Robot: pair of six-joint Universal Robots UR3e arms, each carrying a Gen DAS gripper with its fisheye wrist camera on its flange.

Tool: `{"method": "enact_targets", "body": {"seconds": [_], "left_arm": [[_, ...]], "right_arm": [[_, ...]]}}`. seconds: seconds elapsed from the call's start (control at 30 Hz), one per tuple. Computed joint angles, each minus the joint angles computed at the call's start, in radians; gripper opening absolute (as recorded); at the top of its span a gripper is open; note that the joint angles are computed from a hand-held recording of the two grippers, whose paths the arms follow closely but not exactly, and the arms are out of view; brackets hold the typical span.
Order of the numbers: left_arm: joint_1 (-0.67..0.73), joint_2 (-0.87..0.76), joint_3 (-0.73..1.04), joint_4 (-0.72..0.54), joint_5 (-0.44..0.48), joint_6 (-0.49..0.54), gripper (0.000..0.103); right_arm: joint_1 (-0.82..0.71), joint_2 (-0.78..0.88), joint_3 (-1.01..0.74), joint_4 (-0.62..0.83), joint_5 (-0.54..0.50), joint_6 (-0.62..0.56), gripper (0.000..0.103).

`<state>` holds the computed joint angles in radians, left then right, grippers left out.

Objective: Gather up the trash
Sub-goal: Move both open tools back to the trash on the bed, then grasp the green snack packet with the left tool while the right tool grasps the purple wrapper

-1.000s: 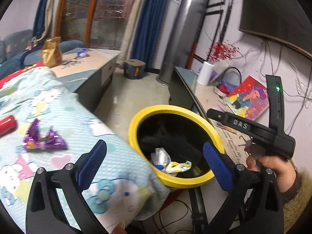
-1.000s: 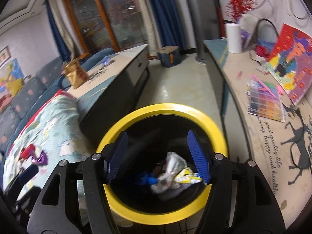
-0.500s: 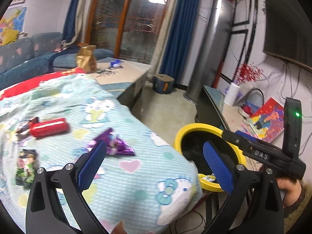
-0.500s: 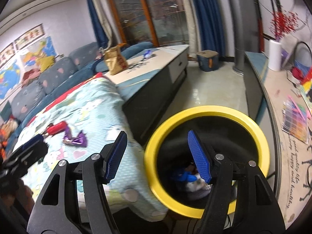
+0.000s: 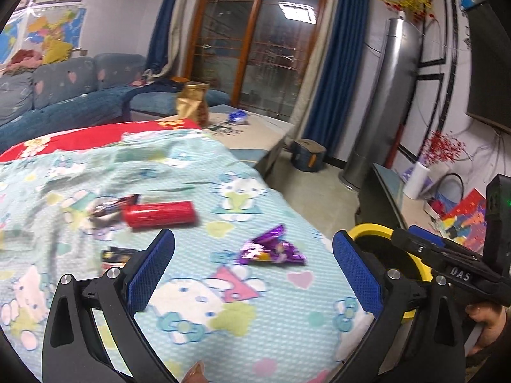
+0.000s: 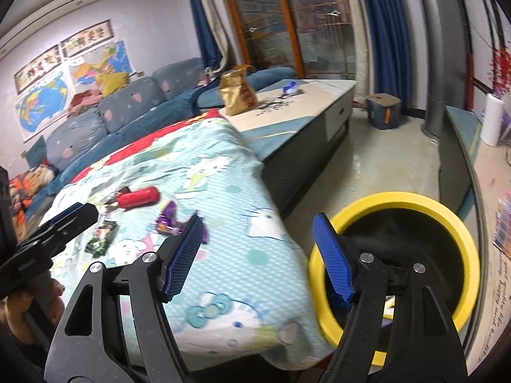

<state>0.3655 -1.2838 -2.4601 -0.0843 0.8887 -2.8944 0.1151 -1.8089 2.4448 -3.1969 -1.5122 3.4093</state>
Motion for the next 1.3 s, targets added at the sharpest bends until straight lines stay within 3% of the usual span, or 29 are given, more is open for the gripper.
{"method": "enact_targets", "body": {"seconds": [0.43,0.8,0.9,0.97,1.13,1.3], "left_arm": [[0.265,0.064,-0.026,-0.190,-0.034,0.116,0.096],[0.316,-0.061,-0.005,-0.228,-0.017,0.126,0.094],[0.293,-0.103,0.005,-0.230,0.000,0.132,0.081],[0.279,-0.129,0.007,-0.219,0.015,0.129,0.073],[0.259,-0.165,0.015,-0.205,0.039,0.127,0.047],[0.263,-0.156,0.016,-0.231,0.030,0.147,0.035]], "right_arm": [[0.144,0.357,-0.332,0.067,0.045,-0.047,0.066],[0.182,0.614,-0.572,0.157,0.061,-0.008,0.066],[0.188,0.649,-0.602,0.164,0.066,-0.001,0.062],[0.197,0.655,-0.599,0.148,0.055,0.002,0.053],[0.200,0.630,-0.555,0.111,0.059,-0.006,0.047],[0.200,0.588,-0.490,0.057,0.078,0.008,0.044]]}}
